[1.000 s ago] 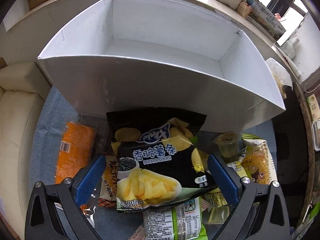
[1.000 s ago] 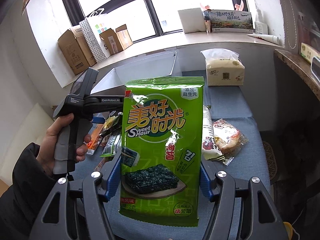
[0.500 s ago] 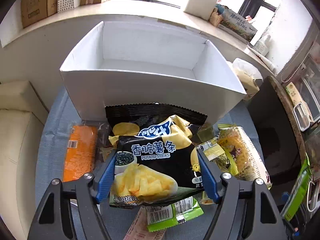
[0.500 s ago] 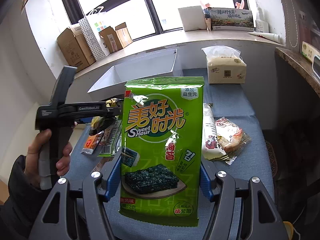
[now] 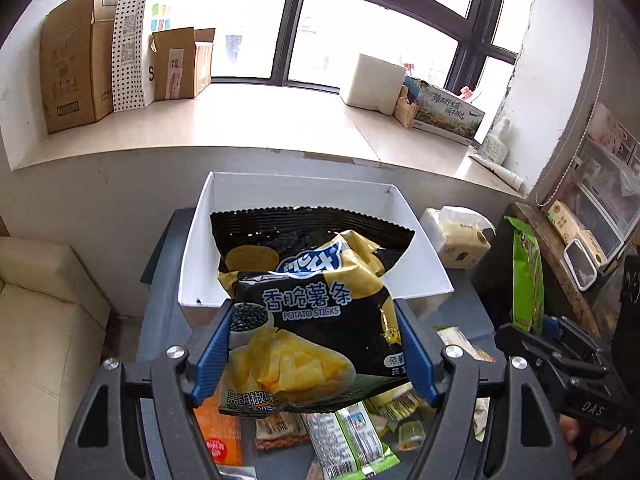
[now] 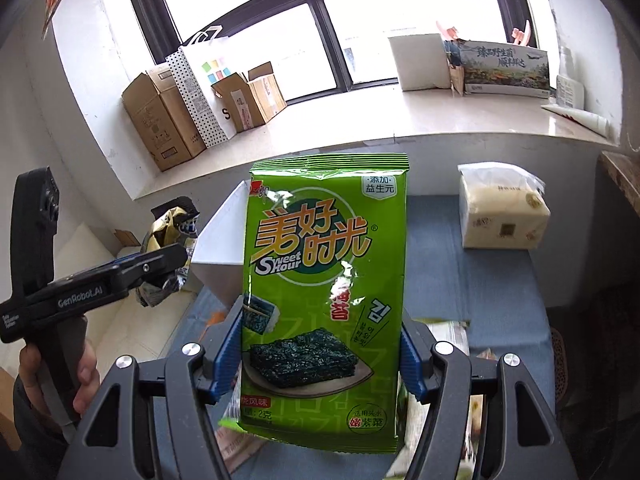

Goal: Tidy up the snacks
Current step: 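Carry both packs over the white box and open both tools to drop them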

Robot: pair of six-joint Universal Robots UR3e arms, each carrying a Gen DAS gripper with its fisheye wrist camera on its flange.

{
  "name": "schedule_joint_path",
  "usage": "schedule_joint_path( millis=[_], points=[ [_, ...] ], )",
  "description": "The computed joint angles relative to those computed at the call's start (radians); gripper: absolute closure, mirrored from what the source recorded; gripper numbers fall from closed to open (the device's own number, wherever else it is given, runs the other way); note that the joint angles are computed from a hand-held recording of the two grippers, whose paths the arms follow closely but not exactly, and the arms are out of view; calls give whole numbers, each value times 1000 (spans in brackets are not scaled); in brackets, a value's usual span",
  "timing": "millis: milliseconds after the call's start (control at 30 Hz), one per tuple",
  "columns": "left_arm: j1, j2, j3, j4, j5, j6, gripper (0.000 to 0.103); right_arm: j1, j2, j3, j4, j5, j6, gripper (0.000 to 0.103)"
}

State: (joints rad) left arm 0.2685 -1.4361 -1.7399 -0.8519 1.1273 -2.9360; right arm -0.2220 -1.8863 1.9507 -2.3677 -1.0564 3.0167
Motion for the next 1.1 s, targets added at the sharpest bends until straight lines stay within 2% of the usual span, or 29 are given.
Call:
schedule_joint_path(
  millis=[67,133,233,300,400,433,467,500,533,567,700,833,933,1033,1100],
  points=[
    [-33,-109,108,19,37,-20,24,59,159,-146,-39,-47,40,33],
    [-54,-211,224,9,60,-30,24,98,309,-316,-11,-79,63,33],
    [-87,-356,411,-56,107,-33,24,103,491,-489,-2,-92,49,33],
    [-106,-425,487,-54,153,-39,24,105,594,-598,19,-93,47,33],
    [-103,-495,551,-67,145,-21,22,116,703,-709,51,-112,62,32],
    [-96,-509,554,-58,128,-16,19,118,724,-725,54,-113,64,31],
    [-94,-526,565,-61,117,-2,6,117,740,-733,50,-112,71,24],
    [-99,-542,583,-65,133,3,0,114,752,-742,55,-104,79,17],
    [-99,-546,575,-46,143,-3,0,110,757,-744,57,-97,93,4],
    [-94,-542,560,-39,134,-7,0,105,754,-730,43,-95,113,0],
    [-62,-507,495,-24,84,-9,0,67,714,-655,-2,-36,119,0],
    [-40,-430,394,48,64,-16,0,73,657,-588,-67,-83,90,0],
    [-30,-313,262,169,67,-3,0,63,575,-507,-117,-79,69,0],
    [7,-188,177,166,7,20,0,21,429,-343,-248,-28,70,0],
    [32,-76,89,168,-22,45,0,-15,329,-275,-244,19,58,0]
  ],
)
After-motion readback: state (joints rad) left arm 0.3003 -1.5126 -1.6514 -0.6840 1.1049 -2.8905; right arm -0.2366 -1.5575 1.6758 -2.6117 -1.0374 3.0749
